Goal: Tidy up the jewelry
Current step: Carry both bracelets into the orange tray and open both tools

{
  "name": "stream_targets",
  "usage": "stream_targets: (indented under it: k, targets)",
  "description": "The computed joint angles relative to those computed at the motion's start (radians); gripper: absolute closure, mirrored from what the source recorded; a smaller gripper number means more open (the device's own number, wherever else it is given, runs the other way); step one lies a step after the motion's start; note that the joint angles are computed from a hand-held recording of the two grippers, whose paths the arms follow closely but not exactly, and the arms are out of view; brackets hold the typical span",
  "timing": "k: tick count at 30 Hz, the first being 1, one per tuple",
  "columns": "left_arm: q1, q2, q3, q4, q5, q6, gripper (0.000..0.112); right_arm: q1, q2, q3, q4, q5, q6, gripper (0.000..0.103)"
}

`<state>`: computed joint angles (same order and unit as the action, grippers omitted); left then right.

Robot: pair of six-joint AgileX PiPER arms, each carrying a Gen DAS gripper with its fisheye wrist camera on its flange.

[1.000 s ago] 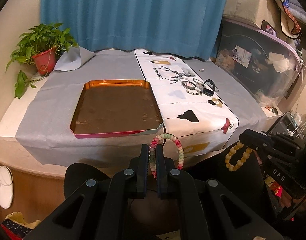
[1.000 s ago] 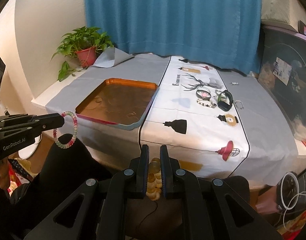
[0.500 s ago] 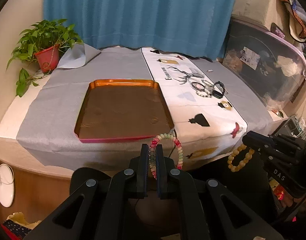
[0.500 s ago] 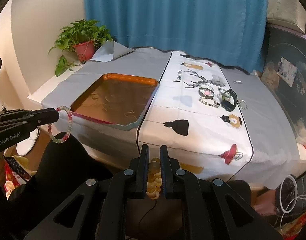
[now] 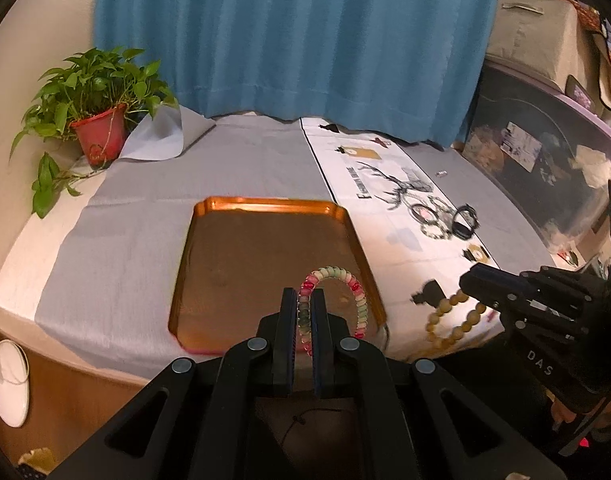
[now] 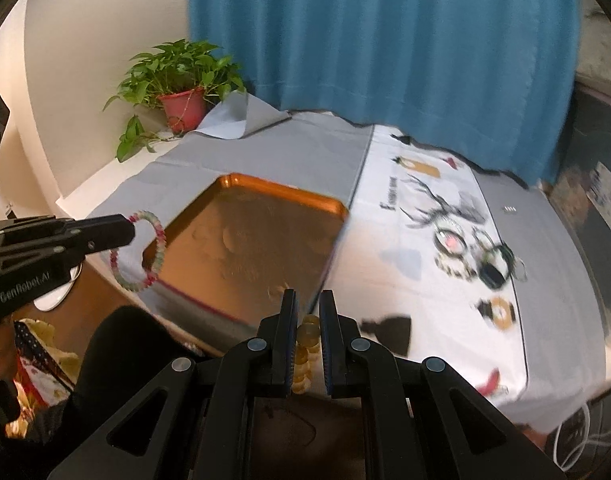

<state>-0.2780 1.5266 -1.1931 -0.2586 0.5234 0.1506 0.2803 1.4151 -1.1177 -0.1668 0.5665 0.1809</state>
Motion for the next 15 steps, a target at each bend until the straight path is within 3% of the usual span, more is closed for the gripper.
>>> stream_targets:
  k: [7,15]
  targets:
    - [0.057,0.158,-0.167,-0.027,0.022,0.047,0.108,-0.003,0.210,-0.223,0.048,0.003,-0.057,0.092]
    - [0.075,0.339,-0.349,0.042,0.060,-0.004,0.108,-0.009,0.430,-0.433,0.129,0.018,-0.133,0.092]
